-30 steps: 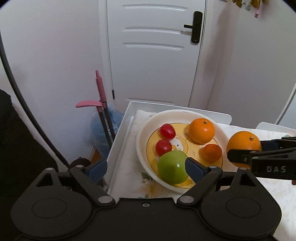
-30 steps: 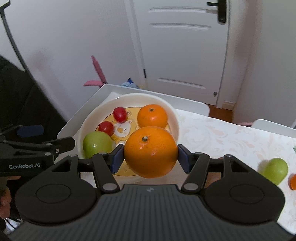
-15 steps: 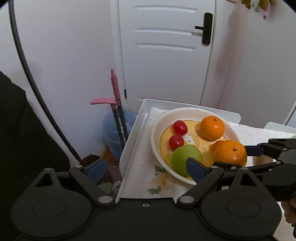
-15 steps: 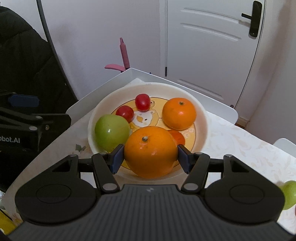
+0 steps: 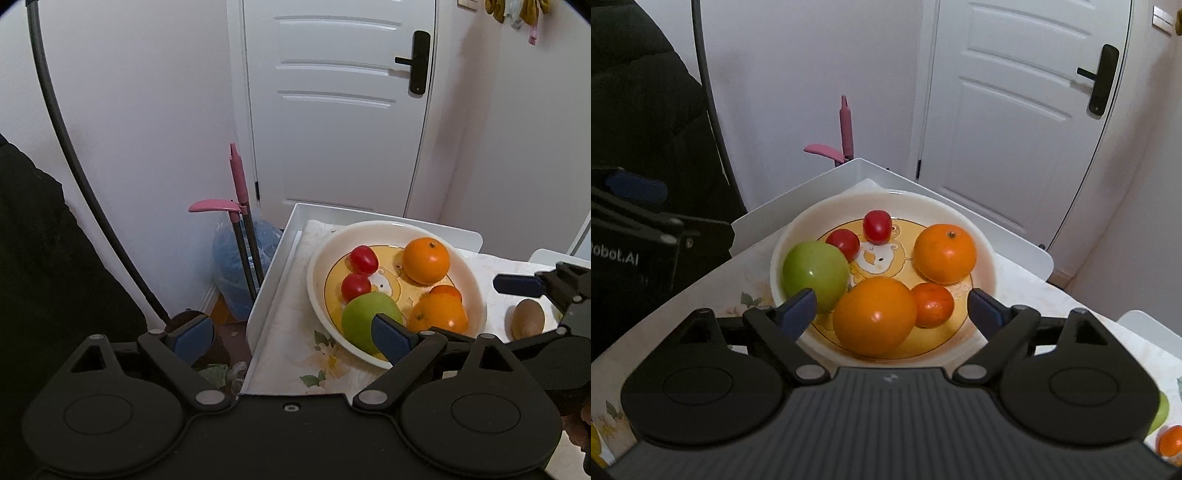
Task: Organize fruits
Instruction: 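Withdraw both tools from the bowl toward the remaining fruit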
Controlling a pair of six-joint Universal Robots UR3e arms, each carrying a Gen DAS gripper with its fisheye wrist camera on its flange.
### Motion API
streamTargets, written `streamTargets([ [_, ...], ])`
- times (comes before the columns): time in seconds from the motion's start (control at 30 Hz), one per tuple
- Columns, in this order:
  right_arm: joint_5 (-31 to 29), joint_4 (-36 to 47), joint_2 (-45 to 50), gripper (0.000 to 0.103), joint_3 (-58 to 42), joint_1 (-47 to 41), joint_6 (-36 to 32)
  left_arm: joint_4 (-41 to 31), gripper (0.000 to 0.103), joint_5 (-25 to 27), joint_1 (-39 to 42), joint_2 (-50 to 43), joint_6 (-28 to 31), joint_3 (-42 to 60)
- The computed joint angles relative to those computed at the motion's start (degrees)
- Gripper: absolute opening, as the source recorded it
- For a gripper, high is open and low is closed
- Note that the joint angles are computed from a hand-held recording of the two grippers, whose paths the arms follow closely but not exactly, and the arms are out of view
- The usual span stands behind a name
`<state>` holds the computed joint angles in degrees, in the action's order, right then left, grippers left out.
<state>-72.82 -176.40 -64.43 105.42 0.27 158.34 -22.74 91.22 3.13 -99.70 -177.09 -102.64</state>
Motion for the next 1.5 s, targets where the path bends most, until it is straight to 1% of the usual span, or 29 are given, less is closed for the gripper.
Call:
streamTargets([
  [0.17, 0.3, 2.0, -3.1, 0.103, 1.9, -1.4, 1.4, -0.3, 0.096, -0.2, 0.0, 1.5, 0.3, -0.5],
  [0.27, 0.0, 2.8, -5.6, 0.103, 3.2, -2.0, 2.4, -1.3, 0.096, 0.7, -0.6, 2.3, 0.1, -0.2],
  [0.57, 0.7, 5.9, -14.3, 0.103, 7.2, -5.5, 5.7, -3.0, 0.096, -1.6, 0.1, 6.9, 0.8, -1.4],
  [0.77, -0.7, 8.4, -23.5, 0.103, 12.1, -7.8, 8.4, -3.8, 0.096, -4.3, -0.1, 10.0, 2.1, -2.6],
  [0.9, -4.4, 11.1, -29.4, 0.103, 15.1, -9.0, 9.8, -2.9, 0.096, -7.1, -0.8, 11.1, 3.1, -3.7],
  [1.03, -5.2, 15.0, -37.1, 0.103, 19.0, -13.1, 10.2, -2.5, 0.096, -8.4, -2.8, 11.5, 3.2, -3.8],
  [1.17, -3.5, 17.7, -44.2, 0.103, 23.1, -19.3, 9.2, -1.9, 0.096, -7.0, -6.8, 10.5, 3.0, -3.0],
  [1.27, 0.2, 20.9, -50.2, 0.103, 26.3, -26.2, 6.1, -1.7, 0.096, -4.9, -10.4, 9.2, 1.4, -1.8],
  [1.4, 7.1, 28.7, -57.3, 0.103, 28.7, -36.8, -0.8, -2.8, 0.096, -0.1, -17.1, 6.0, -2.3, 2.0],
  [1.5, 13.3, 37.2, -62.8, 0.103, 29.8, -46.5, -8.2, -3.3, 0.096, 2.4, -21.1, 3.3, -4.5, 4.5],
])
